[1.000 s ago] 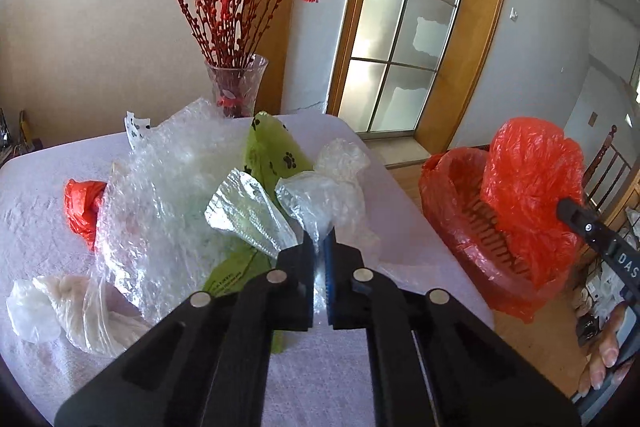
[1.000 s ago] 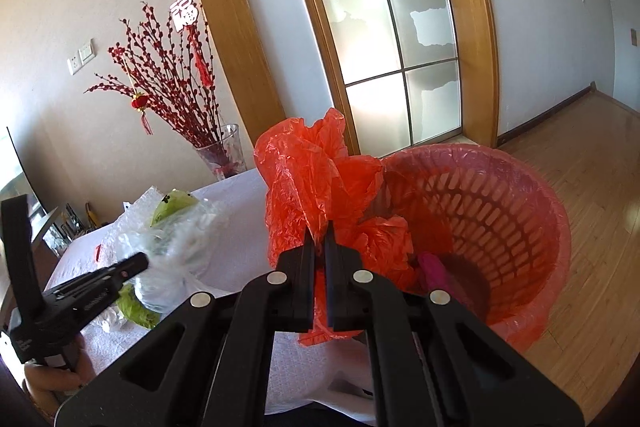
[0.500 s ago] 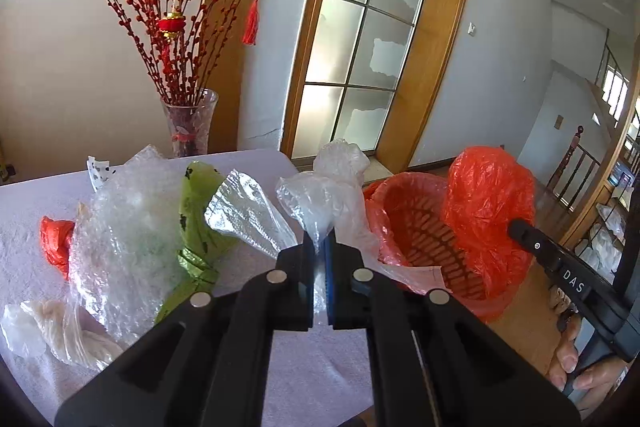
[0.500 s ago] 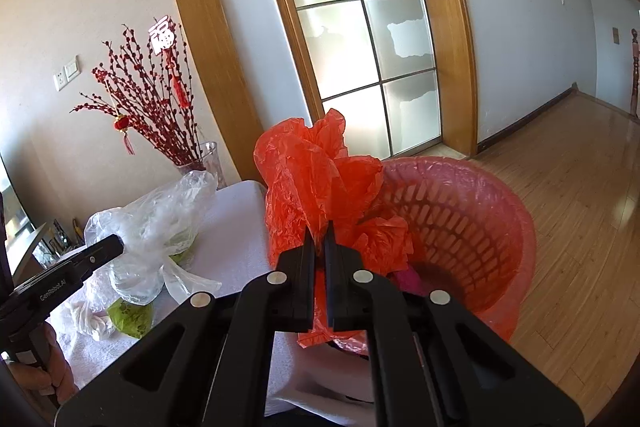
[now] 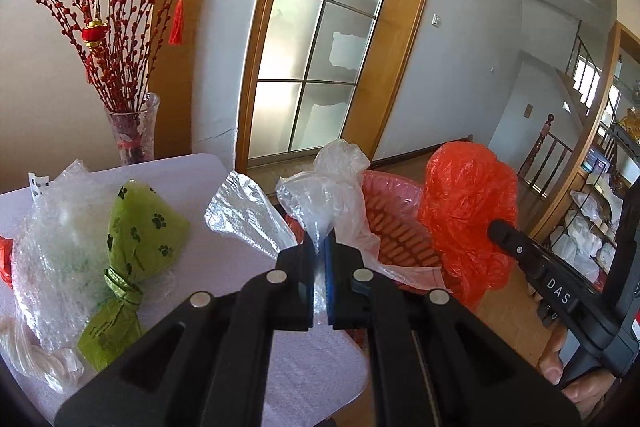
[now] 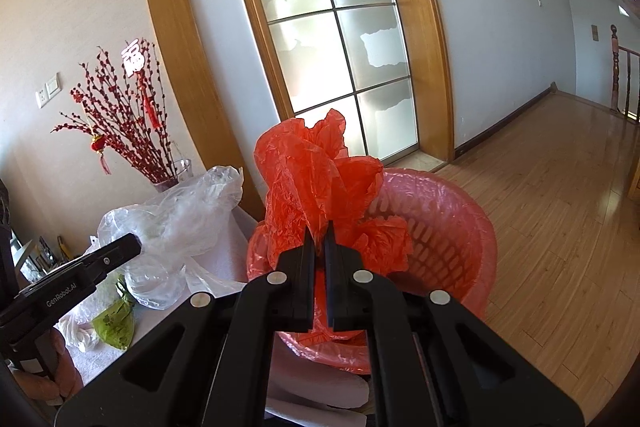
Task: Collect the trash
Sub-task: 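Drop the orange-red bag and clear bag into the basket with both tools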
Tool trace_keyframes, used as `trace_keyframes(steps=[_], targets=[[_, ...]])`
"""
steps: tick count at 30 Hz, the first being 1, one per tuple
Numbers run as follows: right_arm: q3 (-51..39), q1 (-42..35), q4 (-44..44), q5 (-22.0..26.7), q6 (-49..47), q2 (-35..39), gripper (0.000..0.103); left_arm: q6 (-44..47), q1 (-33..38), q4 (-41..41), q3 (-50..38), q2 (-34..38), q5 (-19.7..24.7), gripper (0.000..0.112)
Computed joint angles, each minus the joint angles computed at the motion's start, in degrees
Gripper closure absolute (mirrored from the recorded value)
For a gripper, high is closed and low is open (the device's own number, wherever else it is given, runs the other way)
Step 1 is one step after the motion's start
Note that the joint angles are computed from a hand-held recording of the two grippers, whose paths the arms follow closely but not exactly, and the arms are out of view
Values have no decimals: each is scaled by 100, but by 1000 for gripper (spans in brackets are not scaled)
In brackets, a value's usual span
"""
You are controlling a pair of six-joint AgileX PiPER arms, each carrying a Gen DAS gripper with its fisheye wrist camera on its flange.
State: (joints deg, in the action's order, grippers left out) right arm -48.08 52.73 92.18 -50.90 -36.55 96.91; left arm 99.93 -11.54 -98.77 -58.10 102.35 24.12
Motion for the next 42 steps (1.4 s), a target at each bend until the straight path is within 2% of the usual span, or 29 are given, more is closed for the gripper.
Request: trace_keyframes(steps=[7,14,18,23,37,39,41,42], targets=[[180,-195,-109,44,196,-92,99,-249,-298,141,-274,191,-114,106],[242,-288,-128,-5,303,-106,99,-181,-471,112,-382,180,-21,106],[349,-374,-178,-39,387,-208,99,-451,-543,249,-655,321,122,106],[515,-637,-470,194,762,-294,99,-1159,-513,713,-1147,746,444,106],[663,-1305,-1070,608,1209,-305,98,-1983,-922,1446,-2088,1587,370,106],[696,-1405,-1218,698,1359,-276,90,-2143,-963,1595,-2179,1698,316,100],[765,-1442,-1335,715,1562,-267,66,-2356,-962,1761,-2241,1780,258,85],[837,-1424,-1404,669,1722,-276,62,-2357,-930,1734,-2216,1798,245,82]])
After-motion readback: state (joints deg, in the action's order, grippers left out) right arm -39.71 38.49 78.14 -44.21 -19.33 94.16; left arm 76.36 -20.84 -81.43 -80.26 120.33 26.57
